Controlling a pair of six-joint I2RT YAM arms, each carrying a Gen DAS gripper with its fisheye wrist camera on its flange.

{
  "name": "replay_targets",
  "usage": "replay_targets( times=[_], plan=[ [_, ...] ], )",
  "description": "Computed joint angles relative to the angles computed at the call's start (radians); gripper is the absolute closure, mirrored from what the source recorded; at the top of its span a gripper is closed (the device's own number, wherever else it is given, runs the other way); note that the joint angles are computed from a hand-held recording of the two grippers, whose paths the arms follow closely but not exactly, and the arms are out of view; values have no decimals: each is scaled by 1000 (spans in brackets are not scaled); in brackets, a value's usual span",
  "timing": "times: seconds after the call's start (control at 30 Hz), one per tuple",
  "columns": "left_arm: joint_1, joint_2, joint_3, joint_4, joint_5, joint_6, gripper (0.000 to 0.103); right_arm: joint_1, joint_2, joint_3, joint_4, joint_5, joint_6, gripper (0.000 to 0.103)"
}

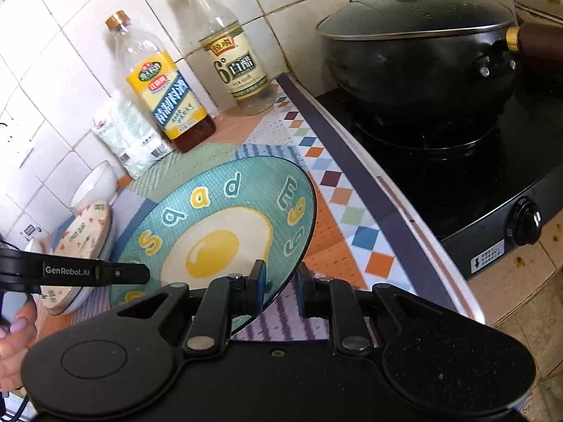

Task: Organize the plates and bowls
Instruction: 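Lift the egg plate with both grippers and carry it toward the plate stack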

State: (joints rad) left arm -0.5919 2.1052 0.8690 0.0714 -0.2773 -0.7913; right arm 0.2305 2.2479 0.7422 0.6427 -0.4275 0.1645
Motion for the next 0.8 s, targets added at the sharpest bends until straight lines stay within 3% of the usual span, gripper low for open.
replay_targets(
  times=[0.8],
  plan=[
    [-63, -471, -348, -149, -111, -152, 83, 158, -246, -146, -9, -17, -6, 80]
  ],
)
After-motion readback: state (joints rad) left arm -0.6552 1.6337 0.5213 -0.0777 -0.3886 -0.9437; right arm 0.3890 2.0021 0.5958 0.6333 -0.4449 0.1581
